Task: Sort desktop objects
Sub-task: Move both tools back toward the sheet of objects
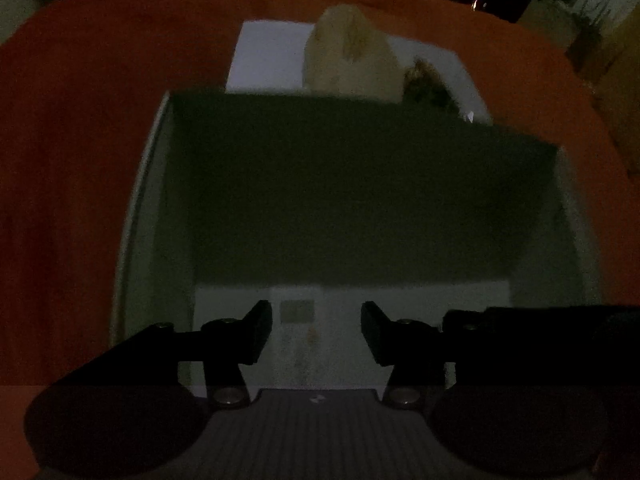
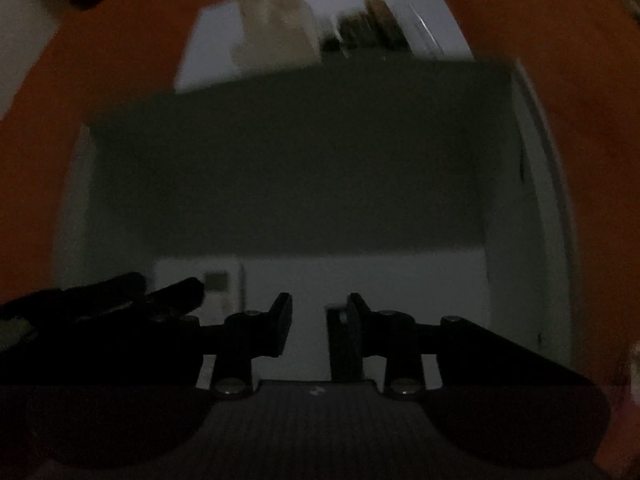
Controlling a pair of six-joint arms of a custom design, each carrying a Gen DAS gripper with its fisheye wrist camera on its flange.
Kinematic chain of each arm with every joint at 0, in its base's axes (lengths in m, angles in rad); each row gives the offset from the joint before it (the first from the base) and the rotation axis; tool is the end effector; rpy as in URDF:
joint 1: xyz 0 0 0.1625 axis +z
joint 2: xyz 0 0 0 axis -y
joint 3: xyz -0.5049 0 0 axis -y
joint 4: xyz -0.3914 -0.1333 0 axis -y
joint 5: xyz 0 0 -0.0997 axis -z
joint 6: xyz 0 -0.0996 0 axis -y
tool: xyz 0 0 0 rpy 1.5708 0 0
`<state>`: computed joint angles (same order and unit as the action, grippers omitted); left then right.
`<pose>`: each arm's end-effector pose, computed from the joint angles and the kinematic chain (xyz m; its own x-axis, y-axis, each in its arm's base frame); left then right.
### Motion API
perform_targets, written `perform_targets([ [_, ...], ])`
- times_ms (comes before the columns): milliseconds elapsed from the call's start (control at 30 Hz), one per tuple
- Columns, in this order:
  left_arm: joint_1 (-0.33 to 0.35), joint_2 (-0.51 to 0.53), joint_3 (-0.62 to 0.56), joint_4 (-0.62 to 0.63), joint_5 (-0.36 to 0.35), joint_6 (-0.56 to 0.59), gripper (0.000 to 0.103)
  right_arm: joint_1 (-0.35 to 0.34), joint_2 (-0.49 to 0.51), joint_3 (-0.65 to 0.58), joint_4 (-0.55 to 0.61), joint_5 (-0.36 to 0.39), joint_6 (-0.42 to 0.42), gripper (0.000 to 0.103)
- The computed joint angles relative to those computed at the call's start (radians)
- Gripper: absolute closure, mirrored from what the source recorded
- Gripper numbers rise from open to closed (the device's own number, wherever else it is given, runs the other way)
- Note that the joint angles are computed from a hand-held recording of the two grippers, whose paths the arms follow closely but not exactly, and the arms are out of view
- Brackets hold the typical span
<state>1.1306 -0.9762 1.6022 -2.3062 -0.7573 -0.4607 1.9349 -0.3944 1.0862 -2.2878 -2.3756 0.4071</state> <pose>-0.1150 -0.7269 0.2943 -0.7753 -0.2019 -0.5985 0.0881 0.9037 -0.4189 0.3669 -0.7901 0.0403 -0.7418 0.1588 0.6516 -0.0678 0.9488 -0.3084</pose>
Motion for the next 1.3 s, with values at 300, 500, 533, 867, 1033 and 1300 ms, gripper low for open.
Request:
perform_targets([
  [300,-0.026,-0.003,-0.094,0.108,0.027,0.043,0.053,0.012,-0.003,-0.150,0.066,-0.023,-0.073,0.069],
  [500,-0.014,0.015,-0.186,0.206,0.017,0.072,0.053,0.016,-0.003,-0.265,0.110,-0.063,-0.141,0.068],
  [533,-0.011,0.018,-0.204,0.216,0.012,0.078,0.053,0.017,0.000,-0.287,0.115,-0.065,-0.151,0.068],
  [867,-0.011,0.080,-0.395,0.267,0.063,0.219,0.050,0.012,0.046,-0.460,0.186,-0.062,-0.199,0.067],
  [1033,0.005,0.129,-0.476,0.215,0.048,0.265,0.050,-0.003,0.084,-0.539,0.209,-0.052,-0.228,0.064],
  [1300,0.058,0.234,-0.637,0.224,-0.001,0.302,0.050,-0.042,0.203,-0.803,0.331,-0.012,-0.262,0.063],
])
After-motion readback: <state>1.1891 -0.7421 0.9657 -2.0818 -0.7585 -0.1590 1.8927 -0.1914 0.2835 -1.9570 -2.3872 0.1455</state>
